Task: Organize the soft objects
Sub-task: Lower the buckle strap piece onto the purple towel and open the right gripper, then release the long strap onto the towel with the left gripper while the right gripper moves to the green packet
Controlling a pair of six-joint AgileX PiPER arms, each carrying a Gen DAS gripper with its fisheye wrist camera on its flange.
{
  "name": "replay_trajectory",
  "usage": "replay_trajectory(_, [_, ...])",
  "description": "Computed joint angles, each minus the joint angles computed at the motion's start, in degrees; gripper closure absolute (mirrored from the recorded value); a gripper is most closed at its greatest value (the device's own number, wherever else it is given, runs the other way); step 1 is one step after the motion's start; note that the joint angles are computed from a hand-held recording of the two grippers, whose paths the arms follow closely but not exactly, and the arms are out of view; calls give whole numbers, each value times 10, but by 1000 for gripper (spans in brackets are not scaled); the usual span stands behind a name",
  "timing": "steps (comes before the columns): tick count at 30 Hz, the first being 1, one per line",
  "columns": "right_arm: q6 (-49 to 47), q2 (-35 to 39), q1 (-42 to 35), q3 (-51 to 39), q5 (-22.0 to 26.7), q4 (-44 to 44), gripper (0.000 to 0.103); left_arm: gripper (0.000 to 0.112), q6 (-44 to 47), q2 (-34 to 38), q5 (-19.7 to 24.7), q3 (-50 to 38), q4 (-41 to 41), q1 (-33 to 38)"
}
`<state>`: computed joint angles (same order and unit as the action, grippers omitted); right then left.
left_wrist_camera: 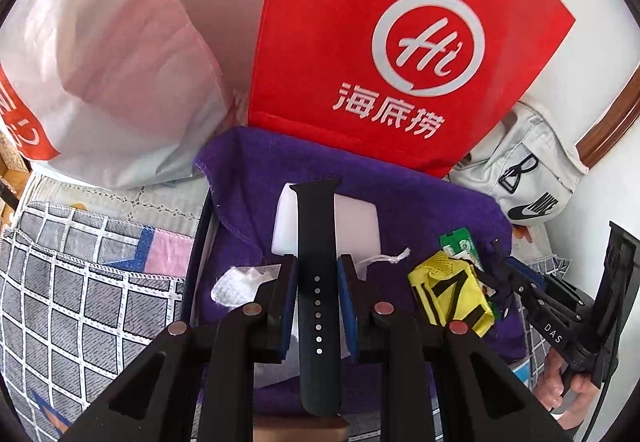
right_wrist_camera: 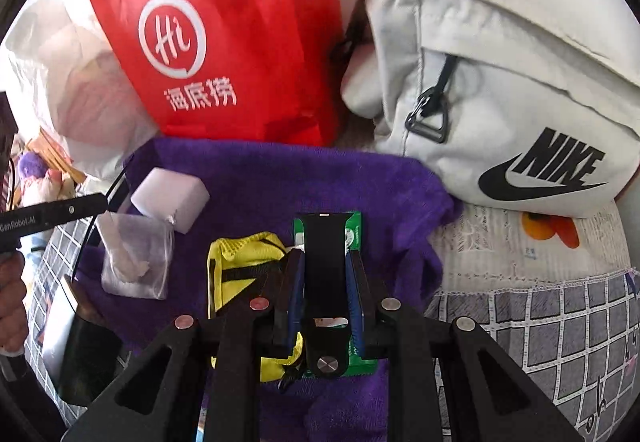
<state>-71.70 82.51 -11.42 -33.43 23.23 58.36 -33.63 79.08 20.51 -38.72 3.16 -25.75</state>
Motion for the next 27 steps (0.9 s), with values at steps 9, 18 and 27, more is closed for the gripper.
replay_trajectory(9, [9,36,2,-10,-4,-12,82,92,117,39,-25,7,-112,24])
replay_trajectory(18, [-1,46,-15,-17,29,0,71,92,185,43,-28,13,-181,41])
replay_trajectory(27, [33,-30,-8,9,23,-36,50,88,138,-11,9,19,-139,39])
